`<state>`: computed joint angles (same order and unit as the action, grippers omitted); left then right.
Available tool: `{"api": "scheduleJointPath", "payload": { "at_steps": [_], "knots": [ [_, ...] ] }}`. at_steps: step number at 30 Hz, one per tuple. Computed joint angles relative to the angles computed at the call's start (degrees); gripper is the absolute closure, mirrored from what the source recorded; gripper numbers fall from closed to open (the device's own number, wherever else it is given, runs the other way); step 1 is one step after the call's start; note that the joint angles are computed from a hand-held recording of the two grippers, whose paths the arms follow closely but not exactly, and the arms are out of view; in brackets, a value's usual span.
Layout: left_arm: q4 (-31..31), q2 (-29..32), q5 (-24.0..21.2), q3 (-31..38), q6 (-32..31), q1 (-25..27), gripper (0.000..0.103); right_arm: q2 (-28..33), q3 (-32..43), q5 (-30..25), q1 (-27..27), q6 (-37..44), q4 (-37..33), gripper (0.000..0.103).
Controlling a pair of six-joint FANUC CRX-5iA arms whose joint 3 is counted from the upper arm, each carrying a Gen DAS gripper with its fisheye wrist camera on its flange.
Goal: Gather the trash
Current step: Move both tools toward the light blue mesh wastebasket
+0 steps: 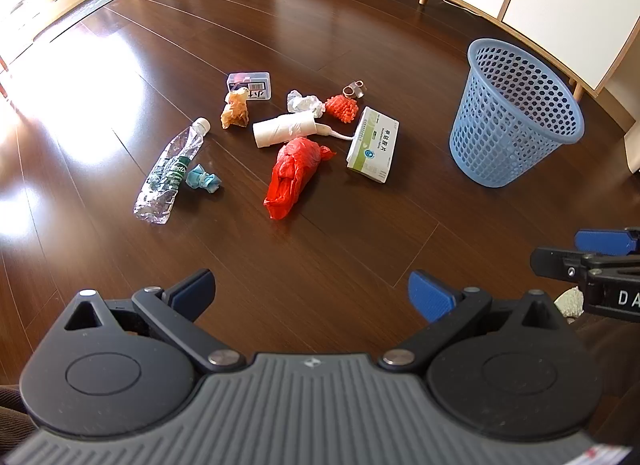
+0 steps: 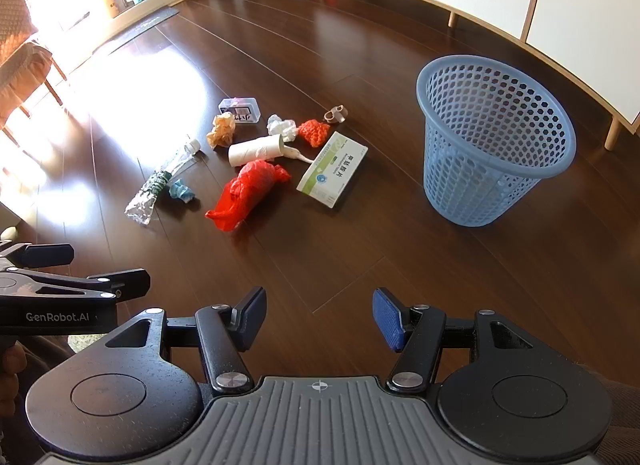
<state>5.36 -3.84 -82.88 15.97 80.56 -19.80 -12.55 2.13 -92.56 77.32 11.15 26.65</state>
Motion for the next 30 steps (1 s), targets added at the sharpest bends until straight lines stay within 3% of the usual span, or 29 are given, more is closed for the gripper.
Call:
{"api": "scheduleJointPath", "payload": {
  "at_steps": [30],
  "knots": [
    [-0.80,-0.55,0.45,0.76,-0.38,-0.53,0.001,-0.50,-0.04,-0.39,0.90,0.81,1.21,0.047]
  ]
}}
